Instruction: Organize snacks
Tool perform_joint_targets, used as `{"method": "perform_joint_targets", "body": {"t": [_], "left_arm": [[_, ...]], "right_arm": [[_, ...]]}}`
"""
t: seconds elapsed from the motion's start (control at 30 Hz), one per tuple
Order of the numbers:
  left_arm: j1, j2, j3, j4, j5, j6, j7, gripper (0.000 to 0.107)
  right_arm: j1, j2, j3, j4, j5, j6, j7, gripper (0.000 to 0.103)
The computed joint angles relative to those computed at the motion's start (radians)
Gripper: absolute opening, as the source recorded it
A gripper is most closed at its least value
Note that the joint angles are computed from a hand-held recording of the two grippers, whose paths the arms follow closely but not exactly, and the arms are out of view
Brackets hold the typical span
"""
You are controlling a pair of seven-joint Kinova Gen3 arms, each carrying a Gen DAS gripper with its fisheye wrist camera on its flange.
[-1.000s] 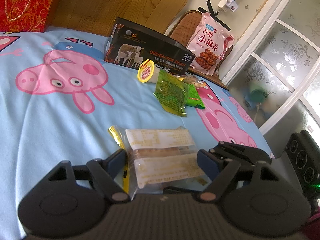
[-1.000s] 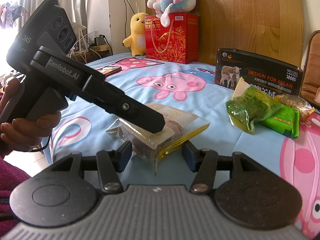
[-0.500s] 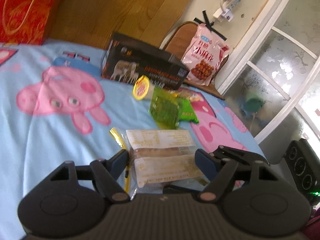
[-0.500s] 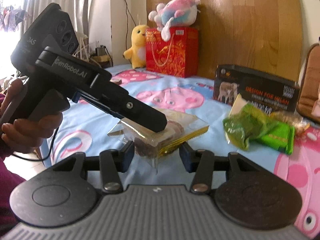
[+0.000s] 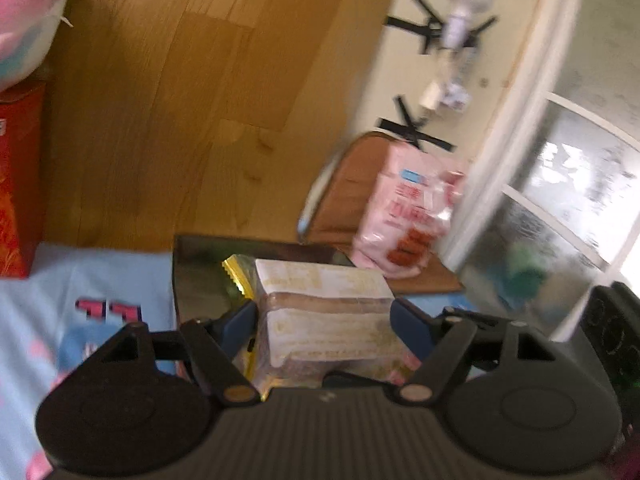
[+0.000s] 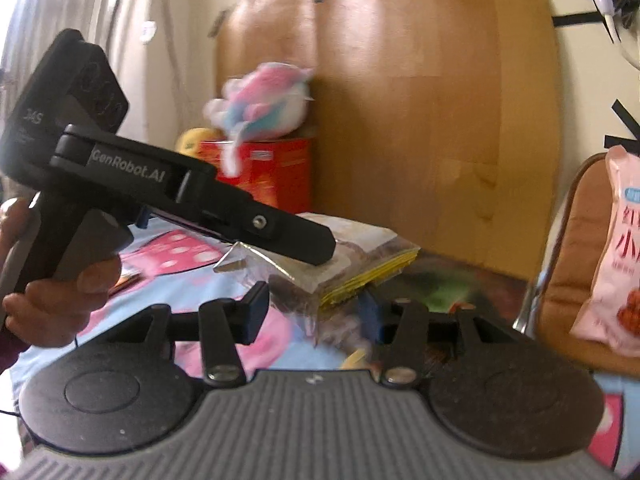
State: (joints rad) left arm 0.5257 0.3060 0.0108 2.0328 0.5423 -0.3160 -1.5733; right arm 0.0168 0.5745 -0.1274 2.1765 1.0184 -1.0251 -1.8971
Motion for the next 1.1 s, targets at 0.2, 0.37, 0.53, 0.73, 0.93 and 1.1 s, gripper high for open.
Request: {"method": "perform_joint_targets", "body": {"t": [0.2,0.37,0.53,0.73,0.93,1.1], "left_arm": [[0.148,0.138,-0.261,-0.187,0.195,0.159,-0.168,0.08],[0.203,0.082,-0.28,-0.081,0.103,0.058,-0.043,0.08],[0.043,0.017,-0.048,0.075,-0.09,-0.065,0.161,0.08],[-0.197,0.083,0.188,0.101,-0.239,-0.063,0.385,0.076],[-0.21,0.126,0.188,0.063,-0.332,-0.036,0.504,0.076],[-0.206,0.156,0.175,0.022,-0.386,0.029,0.542,0.045]], "right_arm": [[-0.117,0.033,0.021,-0.201,0.003,0.244,-0.216,0.055],[-0.07,0.041,0.014,-0.189,-0.031,0.203,-0.229,0.059],[0.115,0.068,-0.004,-0.117,0.043,0.057,-0.353,0.057],[0.139,0.065,0.012,-0.069,0.183,0.046,-0.416,0.041],[-0.03,0.015,0.011,-0.066,0.129,0.241,-0.301,0.055],[-0.118,0.036,-0.012,-0.137,0.093,0.432,-0.361,0.065]]}}
